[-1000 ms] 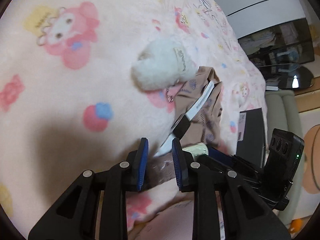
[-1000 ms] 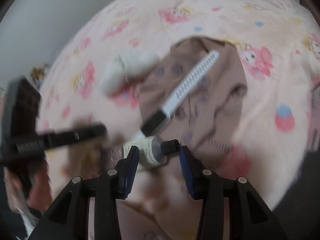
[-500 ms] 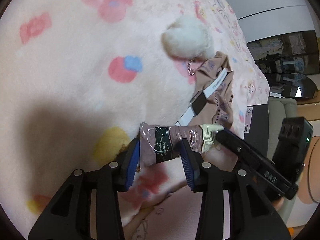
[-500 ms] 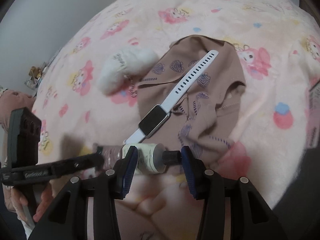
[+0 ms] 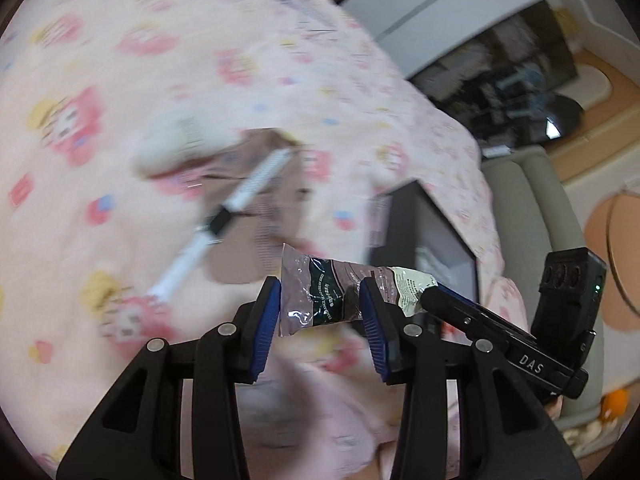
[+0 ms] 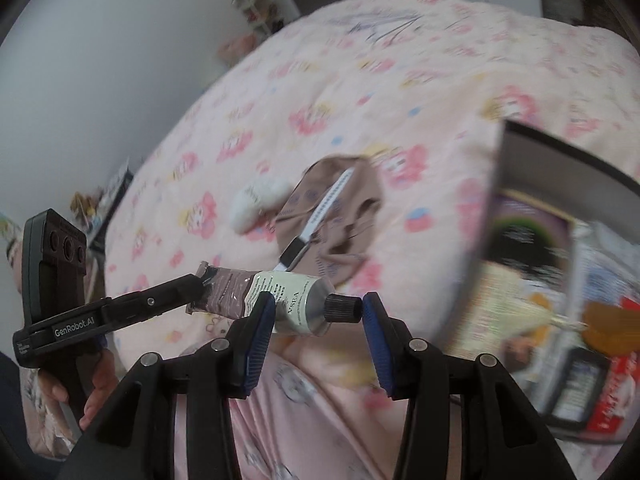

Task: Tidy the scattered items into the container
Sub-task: 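Carry the tube and sachet with both grippers over the black box, then lower the tube and sachet into the box and open both grippers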

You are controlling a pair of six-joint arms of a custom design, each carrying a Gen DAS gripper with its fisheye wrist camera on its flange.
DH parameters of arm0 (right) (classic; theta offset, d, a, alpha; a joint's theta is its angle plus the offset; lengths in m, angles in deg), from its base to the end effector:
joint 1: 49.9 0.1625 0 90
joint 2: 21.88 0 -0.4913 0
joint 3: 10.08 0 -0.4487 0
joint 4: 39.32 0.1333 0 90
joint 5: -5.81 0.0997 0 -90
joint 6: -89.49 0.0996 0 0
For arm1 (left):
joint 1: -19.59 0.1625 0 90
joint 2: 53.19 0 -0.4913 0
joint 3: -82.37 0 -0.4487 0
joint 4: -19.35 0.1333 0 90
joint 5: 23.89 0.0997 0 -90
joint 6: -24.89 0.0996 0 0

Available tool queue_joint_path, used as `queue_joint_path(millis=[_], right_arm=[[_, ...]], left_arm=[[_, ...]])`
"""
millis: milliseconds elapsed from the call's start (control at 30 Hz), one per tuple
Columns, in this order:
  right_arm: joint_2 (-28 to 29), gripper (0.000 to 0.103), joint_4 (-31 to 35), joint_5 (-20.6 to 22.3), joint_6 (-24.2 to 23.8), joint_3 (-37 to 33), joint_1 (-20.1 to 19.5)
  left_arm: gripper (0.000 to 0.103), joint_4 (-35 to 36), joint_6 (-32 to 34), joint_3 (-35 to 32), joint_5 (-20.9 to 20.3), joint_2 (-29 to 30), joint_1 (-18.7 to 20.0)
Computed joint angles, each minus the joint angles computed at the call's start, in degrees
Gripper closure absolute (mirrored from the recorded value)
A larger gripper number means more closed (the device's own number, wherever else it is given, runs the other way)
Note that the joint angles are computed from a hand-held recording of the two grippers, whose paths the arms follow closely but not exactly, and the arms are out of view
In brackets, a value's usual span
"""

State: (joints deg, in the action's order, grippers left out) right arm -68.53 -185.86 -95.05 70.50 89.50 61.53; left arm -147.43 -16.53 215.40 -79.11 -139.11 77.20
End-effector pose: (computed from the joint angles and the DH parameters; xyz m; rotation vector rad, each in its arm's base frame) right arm 0.3673 -0.6222 0.0704 1.0115 -2.7732 0.0990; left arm -0.0899 -0.4966 0.3021 -0.4442 2.7256 -1.1005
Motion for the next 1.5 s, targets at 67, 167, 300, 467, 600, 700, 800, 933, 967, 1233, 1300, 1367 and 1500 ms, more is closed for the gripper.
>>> queue_joint_path(millis=[67, 167, 300, 467, 600, 700, 800, 933, 967, 1233, 1300, 1367, 1500], right_arm=[[-2.77, 0.061, -0.62, -0.15, -0.77, 0.78, -1.05], [-6.00, 0.061, -1.20, -1.02, -1.79, 1.12, -2.90], [-8.23, 0.061, -2.18, -2.85, -2.33, -0.23, -6.78], [-7.41, 0.061, -2.76, -6.02, 0.25, -3.69, -11.81], [-5.91, 0.061, -3.33, -9.20, 2.00, -5.56, -14.09], [-4.31, 0.061, -2.05, -11.50, 3.43, -7.23, -14.68], [-2.54, 0.058, -1.92, -14.11, 4.15, -8.89, -14.70], [-2.20, 0.058, -1.87, -15.16, 4.61, -8.94, -14.60], [-2.19, 0.058, -1.03, -15.25, 4.96, -9.04, -14.66], [-3.70, 0.059, -8.06, -15.87, 3.90, -5.85, -13.87], [-4.04, 0.059, -8.98, -16.18, 3.09, -5.07, -13.59], [-4.20, 0.059, -7.38, -16.03, 4.09, -4.94, -13.61], [-4.15, 0.059, -5.35, -16.45, 5.35, -4.95, -13.48]], left_arm=[[0.063, -0.57, 1.60, -2.31, -0.68, 3.18, -0.77], [0.063, -2.12, 5.03, -6.88, -3.21, 9.51, -1.01], [0.063, -2.89, 10.96, -15.08, -10.37, 19.30, 1.42], [0.063, 5.37, 17.70, -27.21, -15.98, 30.19, 4.45], [0.061, 11.20, 18.11, -33.39, -16.20, 35.45, 5.49], [0.055, 15.51, 15.17, -36.21, -12.41, 37.69, 5.07], [0.054, 19.10, 14.46, -38.21, -10.34, 38.79, 4.56], [0.055, 18.36, 15.19, -36.97, -9.44, 38.22, 4.37], [0.056, 18.69, 15.19, -36.82, -9.67, 38.06, 4.49], [0.056, 15.40, 15.54, -34.73, -12.99, 36.17, 5.33], [0.056, 15.63, 15.19, -34.38, -12.25, 36.09, 5.10], [0.056, 16.53, 14.44, -35.23, -13.78, 36.58, 5.48], [0.056, 18.33, 15.47, -38.04, -16.94, 38.41, 5.67]])
